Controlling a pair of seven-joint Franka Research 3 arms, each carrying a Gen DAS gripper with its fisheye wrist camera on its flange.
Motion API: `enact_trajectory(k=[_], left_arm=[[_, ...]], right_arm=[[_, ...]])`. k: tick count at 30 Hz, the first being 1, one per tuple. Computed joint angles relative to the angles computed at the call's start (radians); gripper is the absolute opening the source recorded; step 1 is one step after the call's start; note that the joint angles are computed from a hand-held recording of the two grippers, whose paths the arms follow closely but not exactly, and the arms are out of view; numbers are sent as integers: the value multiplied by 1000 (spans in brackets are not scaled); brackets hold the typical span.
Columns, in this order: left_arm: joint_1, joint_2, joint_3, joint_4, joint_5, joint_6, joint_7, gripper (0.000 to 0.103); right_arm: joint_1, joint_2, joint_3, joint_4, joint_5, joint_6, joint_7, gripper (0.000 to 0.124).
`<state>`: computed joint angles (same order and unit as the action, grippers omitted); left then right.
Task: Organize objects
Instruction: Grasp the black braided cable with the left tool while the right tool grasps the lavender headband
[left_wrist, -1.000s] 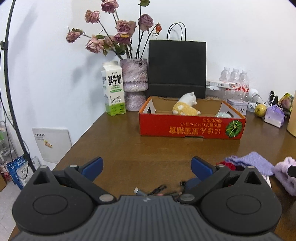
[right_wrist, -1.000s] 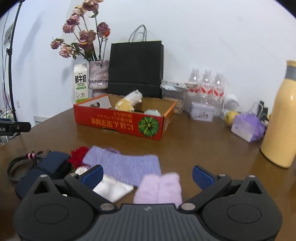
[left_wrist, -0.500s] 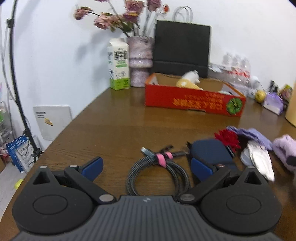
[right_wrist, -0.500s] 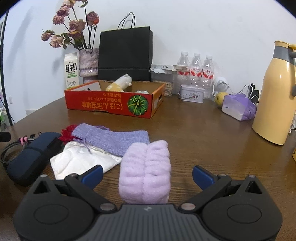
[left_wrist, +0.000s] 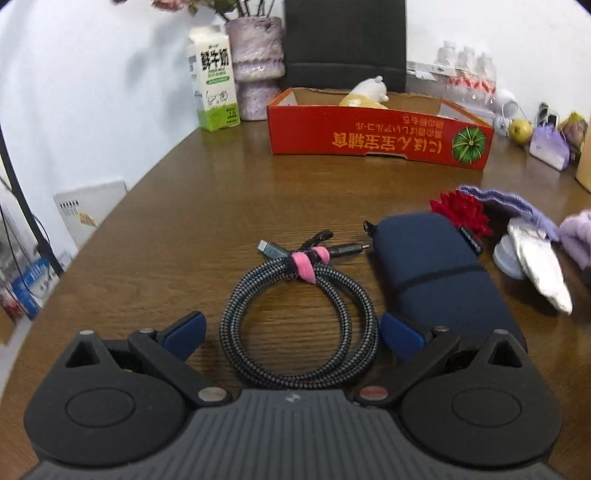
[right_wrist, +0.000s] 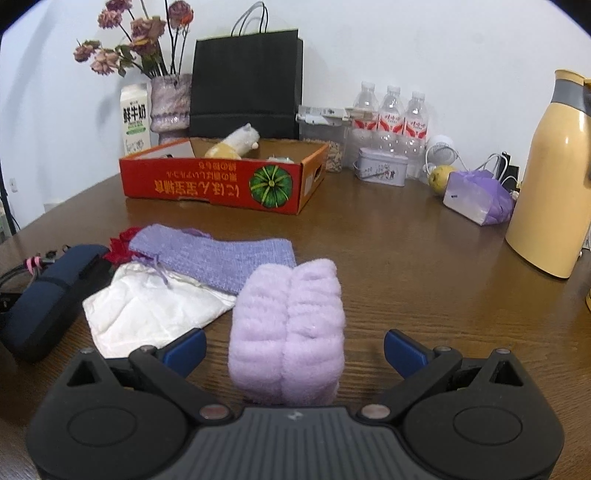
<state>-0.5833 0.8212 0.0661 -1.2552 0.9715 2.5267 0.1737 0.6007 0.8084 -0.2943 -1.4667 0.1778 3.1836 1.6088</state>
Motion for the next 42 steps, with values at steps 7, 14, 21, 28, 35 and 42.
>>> enact_trajectory(k=[7, 14, 21, 28, 35, 42], left_arm=[[-11, 3, 17, -6, 24, -1, -74, 103], [-8, 19, 7, 28, 10, -36, -61, 103], [-23, -4, 29, -11, 54, -11, -123, 90], [-24, -16, 28, -28, 101, -1, -183, 90], [-32, -22, 30, -35, 151, -1, -226, 90], [-38, -37, 32, -54, 200, -4, -277, 90]], right_arm=[[-48, 13, 47, 53, -28, -95, 40, 103], [-81, 17, 87, 68, -61, -105, 53, 103], [-87, 20, 95, 77, -77, -110, 63, 103], [-89, 21, 97, 80, -85, -112, 70, 103], [-90, 15, 110, 61, -81, -64, 62, 71], [-128, -7, 174, 6, -12, 57, 4, 45]])
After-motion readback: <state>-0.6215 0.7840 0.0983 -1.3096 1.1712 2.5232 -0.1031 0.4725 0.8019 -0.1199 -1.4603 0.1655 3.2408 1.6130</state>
